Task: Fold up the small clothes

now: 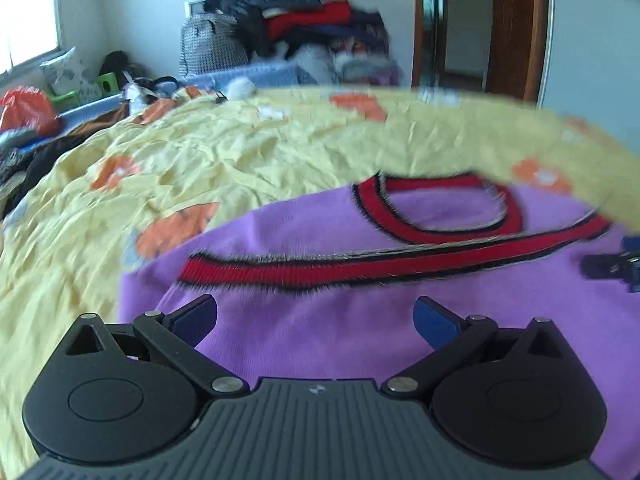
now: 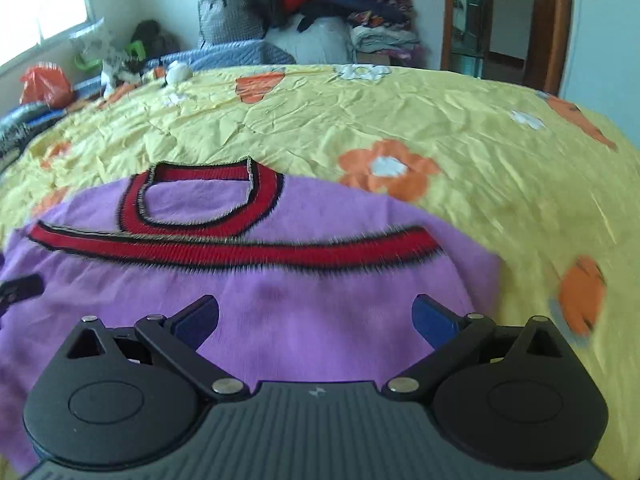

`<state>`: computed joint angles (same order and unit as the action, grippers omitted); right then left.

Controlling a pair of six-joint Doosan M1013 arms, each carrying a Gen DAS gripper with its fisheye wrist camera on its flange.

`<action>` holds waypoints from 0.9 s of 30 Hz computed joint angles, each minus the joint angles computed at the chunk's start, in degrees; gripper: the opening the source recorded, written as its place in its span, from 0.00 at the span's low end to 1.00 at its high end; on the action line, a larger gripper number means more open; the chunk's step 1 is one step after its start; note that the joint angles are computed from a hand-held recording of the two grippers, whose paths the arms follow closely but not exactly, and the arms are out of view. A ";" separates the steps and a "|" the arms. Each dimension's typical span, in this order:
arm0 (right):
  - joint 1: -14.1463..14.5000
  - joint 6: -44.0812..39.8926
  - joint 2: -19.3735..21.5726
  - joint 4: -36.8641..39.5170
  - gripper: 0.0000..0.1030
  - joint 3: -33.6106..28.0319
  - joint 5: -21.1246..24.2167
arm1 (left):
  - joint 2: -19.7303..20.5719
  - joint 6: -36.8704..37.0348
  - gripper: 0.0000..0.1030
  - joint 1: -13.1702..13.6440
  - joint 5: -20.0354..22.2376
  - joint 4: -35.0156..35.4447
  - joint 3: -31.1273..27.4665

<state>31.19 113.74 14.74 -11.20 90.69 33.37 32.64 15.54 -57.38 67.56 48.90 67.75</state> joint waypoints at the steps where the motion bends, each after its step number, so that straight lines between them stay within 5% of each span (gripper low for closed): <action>1: 0.19 -0.12 1.14 -0.98 1.00 -1.24 1.78 | 1.18 2.47 1.00 0.74 1.82 -1.83 -1.44; 4: -0.20 -0.80 3.17 -1.18 1.00 -3.41 5.23 | -0.61 -2.40 1.00 2.66 -2.80 -5.23 1.64; 6: -0.93 -0.32 3.80 -1.51 1.00 -4.27 6.05 | -0.61 -4.29 1.00 2.65 0.52 -2.63 2.34; 10: -1.65 0.77 4.74 -3.39 1.00 -4.85 4.40 | -1.42 -4.74 1.00 3.24 -0.66 -3.22 3.54; 14: -2.47 -2.47 5.34 1.40 1.00 -7.74 9.96 | -1.81 -3.73 1.00 3.53 0.62 -4.64 3.10; 17: -1.55 0.04 0.95 -1.35 1.00 -4.08 8.90 | -3.82 -7.44 1.00 1.53 2.02 -2.75 4.88; 22: 1.12 0.08 -7.21 0.99 1.00 6.47 4.86 | -8.50 -13.31 1.00 -3.38 -3.64 0.11 11.84; 26: 5.03 7.16 -9.56 -8.50 1.00 12.23 3.78 | -7.70 -8.18 1.00 -5.54 -0.61 -2.08 13.25; 27: 4.93 9.28 -10.56 -10.59 1.00 14.01 1.13 | -8.87 -10.85 1.00 -5.63 -2.97 -0.83 15.54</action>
<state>36.13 123.02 4.18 -21.79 104.70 34.50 23.77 4.70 -63.01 64.59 48.07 83.29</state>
